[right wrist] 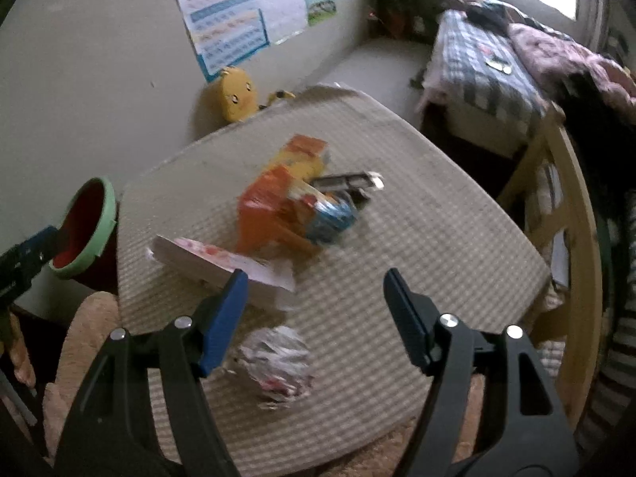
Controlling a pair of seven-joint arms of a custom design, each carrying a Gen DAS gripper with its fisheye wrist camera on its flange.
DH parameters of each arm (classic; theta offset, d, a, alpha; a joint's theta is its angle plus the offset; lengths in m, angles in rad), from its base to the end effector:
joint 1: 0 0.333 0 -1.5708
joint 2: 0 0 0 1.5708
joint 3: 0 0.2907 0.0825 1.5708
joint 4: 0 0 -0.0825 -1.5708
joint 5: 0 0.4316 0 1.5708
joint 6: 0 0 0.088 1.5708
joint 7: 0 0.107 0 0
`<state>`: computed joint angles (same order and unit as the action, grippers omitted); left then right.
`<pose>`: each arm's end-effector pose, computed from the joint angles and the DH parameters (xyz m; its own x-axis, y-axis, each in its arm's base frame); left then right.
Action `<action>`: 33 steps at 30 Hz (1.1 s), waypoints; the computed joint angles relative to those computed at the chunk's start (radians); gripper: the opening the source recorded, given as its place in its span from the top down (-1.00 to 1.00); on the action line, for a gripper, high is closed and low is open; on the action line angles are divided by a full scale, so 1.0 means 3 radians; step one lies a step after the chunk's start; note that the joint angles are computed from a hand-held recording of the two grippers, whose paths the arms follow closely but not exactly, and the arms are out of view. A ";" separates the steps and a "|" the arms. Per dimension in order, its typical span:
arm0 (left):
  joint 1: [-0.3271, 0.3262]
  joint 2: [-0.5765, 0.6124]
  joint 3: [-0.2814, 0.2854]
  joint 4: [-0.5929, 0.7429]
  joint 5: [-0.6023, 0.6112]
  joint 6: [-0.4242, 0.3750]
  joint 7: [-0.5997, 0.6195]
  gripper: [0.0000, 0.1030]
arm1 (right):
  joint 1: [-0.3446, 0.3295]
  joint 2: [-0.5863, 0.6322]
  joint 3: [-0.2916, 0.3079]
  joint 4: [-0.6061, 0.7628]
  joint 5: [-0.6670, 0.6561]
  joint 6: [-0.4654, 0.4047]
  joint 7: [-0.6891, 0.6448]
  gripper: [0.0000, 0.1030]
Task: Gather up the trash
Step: 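Return both open grippers toward the remaining trash on the table, then grasp the pink strawberry-print box with the right gripper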
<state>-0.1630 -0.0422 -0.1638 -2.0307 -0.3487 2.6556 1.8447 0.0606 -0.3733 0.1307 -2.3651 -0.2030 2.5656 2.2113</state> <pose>0.6021 -0.1951 0.4958 -0.3861 -0.9118 0.1397 -0.7429 0.2176 -0.6331 0.5200 0.1066 0.4884 -0.2629 -0.9568 -0.1239 -0.7835 0.2867 -0.5513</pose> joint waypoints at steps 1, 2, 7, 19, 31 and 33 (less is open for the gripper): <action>-0.0006 0.0012 -0.0006 0.0007 -0.0002 -0.0037 -0.0001 -0.11 | 0.0006 0.0018 -0.0009 0.0004 0.0016 -0.0004 -0.0014 -0.33; -0.0009 0.0018 -0.0013 0.0005 0.0017 -0.0053 -0.0016 -0.11 | 0.0024 0.0046 -0.0030 0.0007 0.0050 -0.0003 -0.0057 -0.34; 0.0000 0.0040 -0.0027 0.0014 0.0164 -0.0055 -0.0173 -0.11 | 0.0172 0.0307 -0.0128 0.0165 0.0287 -0.0069 -0.0419 -0.40; 0.0064 0.0053 -0.0004 0.0036 0.0349 -0.0040 -0.0481 -0.11 | 0.0536 0.1542 -0.0268 0.1509 0.0535 -0.0759 -0.2122 -0.45; 0.0095 0.0040 0.0008 0.0007 0.0447 -0.0014 -0.0596 -0.11 | 0.0700 0.1964 -0.0363 0.1904 0.0508 -0.1082 -0.2218 -0.26; 0.0092 0.0037 0.0006 0.0009 0.0464 -0.0015 -0.0600 -0.11 | 0.0713 0.1949 -0.0361 0.1888 0.0480 -0.1078 -0.2212 -0.24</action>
